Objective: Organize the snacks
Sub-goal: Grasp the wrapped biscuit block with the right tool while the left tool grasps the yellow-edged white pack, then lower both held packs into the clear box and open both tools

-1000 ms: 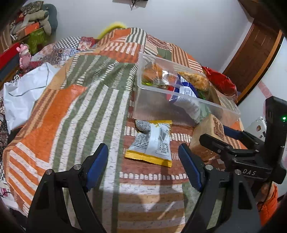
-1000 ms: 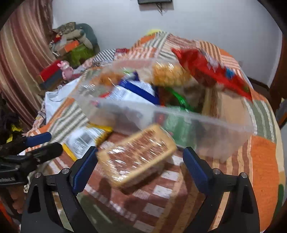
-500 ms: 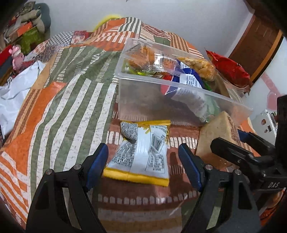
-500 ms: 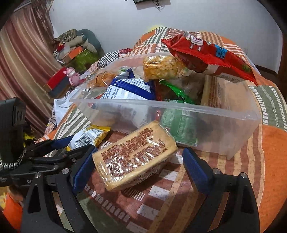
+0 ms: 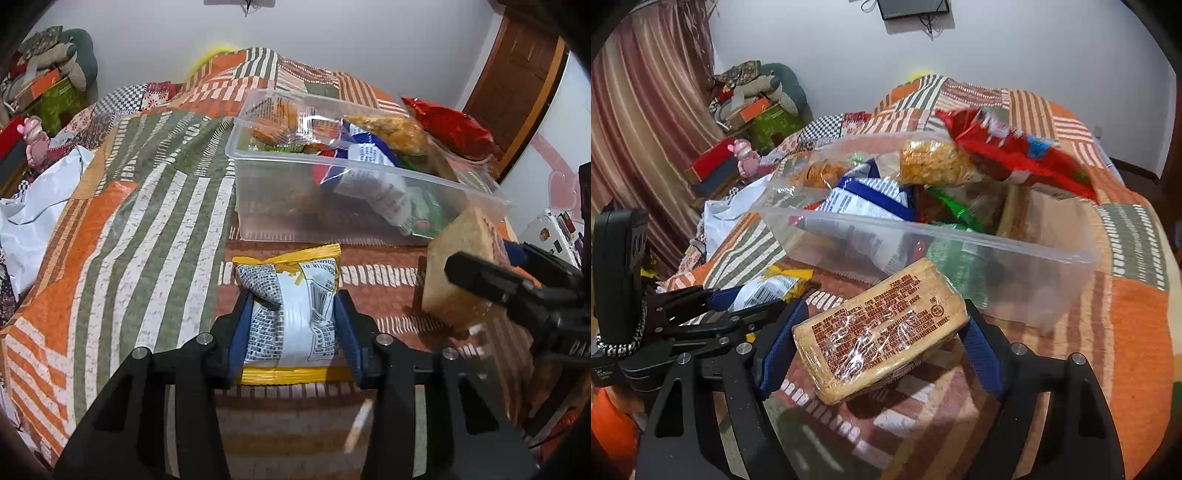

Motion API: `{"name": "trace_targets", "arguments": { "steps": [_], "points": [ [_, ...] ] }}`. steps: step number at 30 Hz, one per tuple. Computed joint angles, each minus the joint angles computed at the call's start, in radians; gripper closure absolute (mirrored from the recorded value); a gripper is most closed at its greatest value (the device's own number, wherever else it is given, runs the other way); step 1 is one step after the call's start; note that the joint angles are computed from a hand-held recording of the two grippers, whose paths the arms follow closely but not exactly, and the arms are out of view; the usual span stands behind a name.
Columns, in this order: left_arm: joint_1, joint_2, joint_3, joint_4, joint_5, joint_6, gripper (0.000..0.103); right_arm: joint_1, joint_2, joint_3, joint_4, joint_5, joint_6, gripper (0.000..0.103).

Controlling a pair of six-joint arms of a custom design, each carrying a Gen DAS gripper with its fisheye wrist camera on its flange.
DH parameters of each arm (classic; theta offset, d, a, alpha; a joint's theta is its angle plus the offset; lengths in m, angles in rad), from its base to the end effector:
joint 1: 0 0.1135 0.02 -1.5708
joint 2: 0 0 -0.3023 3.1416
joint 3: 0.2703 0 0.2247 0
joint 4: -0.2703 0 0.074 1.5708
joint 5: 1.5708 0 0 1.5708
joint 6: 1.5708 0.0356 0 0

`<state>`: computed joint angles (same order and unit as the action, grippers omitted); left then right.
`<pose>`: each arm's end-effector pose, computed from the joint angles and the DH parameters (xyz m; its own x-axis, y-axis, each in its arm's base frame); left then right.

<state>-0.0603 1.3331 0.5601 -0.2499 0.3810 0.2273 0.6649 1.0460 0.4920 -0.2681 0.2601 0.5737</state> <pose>0.2003 -0.0254 0.2077 -0.7740 0.2563 -0.5790 0.4349 0.8798 -0.1919 0.1300 0.0903 0.2328 -0.7330 0.0918 -0.6740 -0.0721 0.9748 0.2112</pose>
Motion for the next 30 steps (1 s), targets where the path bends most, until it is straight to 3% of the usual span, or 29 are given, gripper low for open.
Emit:
{"name": "trace_targets", "arguments": {
  "steps": [2, 16, 30],
  "points": [
    [0.021, -0.031, 0.008, -0.033, 0.015, 0.009, 0.069, 0.001, -0.027, 0.005, -0.017, 0.005, 0.004, 0.024],
    [0.104, -0.194, 0.128, -0.177, 0.112, 0.017, 0.069, 0.043, -0.097, 0.075, -0.05, 0.074, -0.001, 0.024],
    [0.027, -0.101, 0.24, -0.06, 0.095, -0.084, 0.069, -0.138, 0.019, 0.104, 0.091, -0.054, -0.118, 0.024]
  ]
}}
